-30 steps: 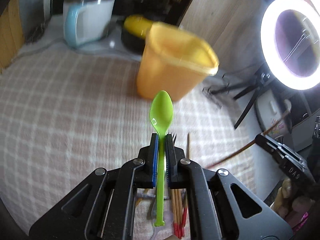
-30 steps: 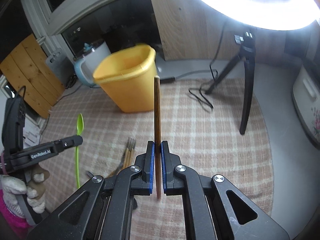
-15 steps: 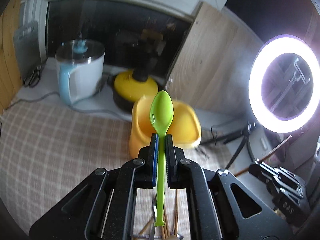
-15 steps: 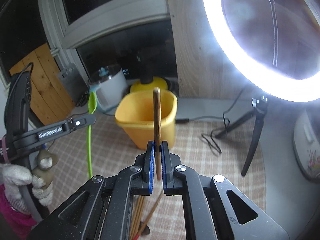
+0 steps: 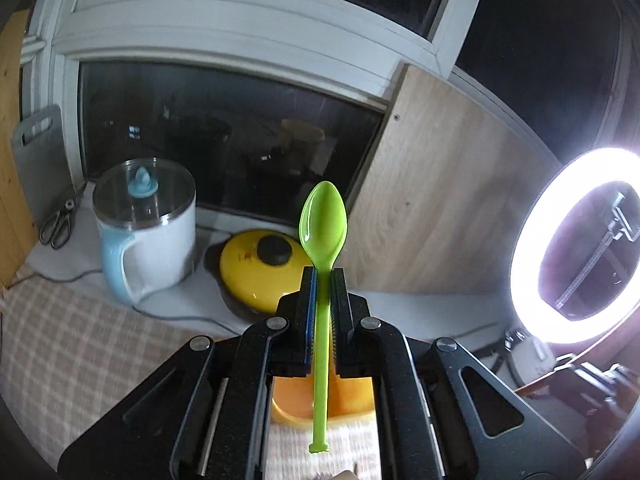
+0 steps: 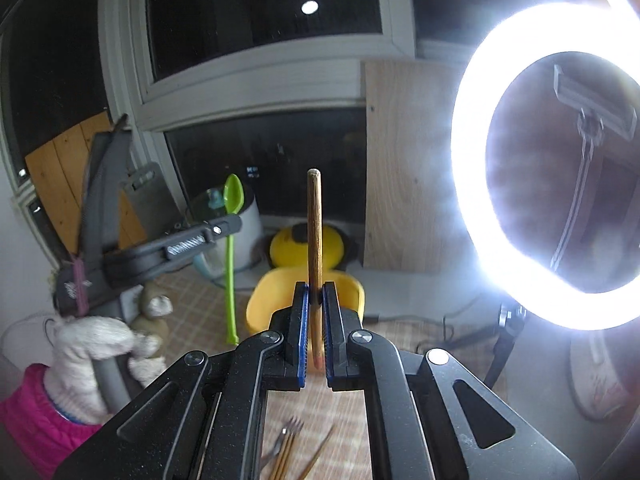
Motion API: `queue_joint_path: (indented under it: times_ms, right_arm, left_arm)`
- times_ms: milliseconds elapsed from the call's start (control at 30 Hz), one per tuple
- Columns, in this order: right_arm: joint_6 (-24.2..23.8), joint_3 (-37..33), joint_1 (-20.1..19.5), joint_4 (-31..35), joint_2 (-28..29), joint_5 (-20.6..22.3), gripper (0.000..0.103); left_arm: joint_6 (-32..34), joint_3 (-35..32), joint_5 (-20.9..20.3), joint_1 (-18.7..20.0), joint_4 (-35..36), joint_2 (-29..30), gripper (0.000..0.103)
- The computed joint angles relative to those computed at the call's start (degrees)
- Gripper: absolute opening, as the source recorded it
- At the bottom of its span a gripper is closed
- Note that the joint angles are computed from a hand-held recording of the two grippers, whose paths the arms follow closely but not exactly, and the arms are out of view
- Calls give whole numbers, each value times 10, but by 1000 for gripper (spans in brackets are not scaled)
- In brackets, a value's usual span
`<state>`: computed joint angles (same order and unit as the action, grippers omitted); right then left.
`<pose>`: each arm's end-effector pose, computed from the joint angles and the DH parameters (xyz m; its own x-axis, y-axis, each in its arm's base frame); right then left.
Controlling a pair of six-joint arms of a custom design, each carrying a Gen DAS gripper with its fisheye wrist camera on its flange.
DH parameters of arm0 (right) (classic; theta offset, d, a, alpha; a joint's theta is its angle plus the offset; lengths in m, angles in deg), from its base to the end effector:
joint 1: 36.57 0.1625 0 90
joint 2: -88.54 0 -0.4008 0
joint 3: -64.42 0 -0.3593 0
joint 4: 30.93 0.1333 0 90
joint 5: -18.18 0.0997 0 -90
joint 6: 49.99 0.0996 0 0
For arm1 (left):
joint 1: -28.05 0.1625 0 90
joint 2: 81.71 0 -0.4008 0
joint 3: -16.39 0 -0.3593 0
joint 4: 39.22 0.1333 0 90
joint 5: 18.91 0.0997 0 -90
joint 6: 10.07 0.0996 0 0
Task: Organize utensils
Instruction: 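Carry the green spoon and chopstick up over the yellow bin with both tools, then open both tools to drop the spoon and chopstick into the yellow bin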
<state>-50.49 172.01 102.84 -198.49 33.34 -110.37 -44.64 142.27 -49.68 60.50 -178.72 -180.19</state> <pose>0.4802 -0.3177 0.1789 -0.7041 -0.4266 0.5677 -0.6935 0.5852 -0.4204 -0.1960 -0.3840 0.3839 -0.8943 -0.0694 -0.4421 0.3333 0.5559 -0.7615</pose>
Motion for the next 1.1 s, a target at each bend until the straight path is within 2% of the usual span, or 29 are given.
queue_joint_path:
  times_ms: [167,400,700,1100]
  right_arm:
    - [-14,-27,-2,-14,28,-11,5]
    - [-9,-39,-18,-16,55,-19,5]
    - [15,-29,-47,-7,62,-9,5]
    - [33,-26,-77,15,80,11,5]
  left_arm:
    - [55,0,-7,29,-90,32,4]
    - [83,12,-23,57,-137,54,4]
    - [85,31,-23,57,-120,53,4]
    - [62,36,-42,61,-64,57,4]
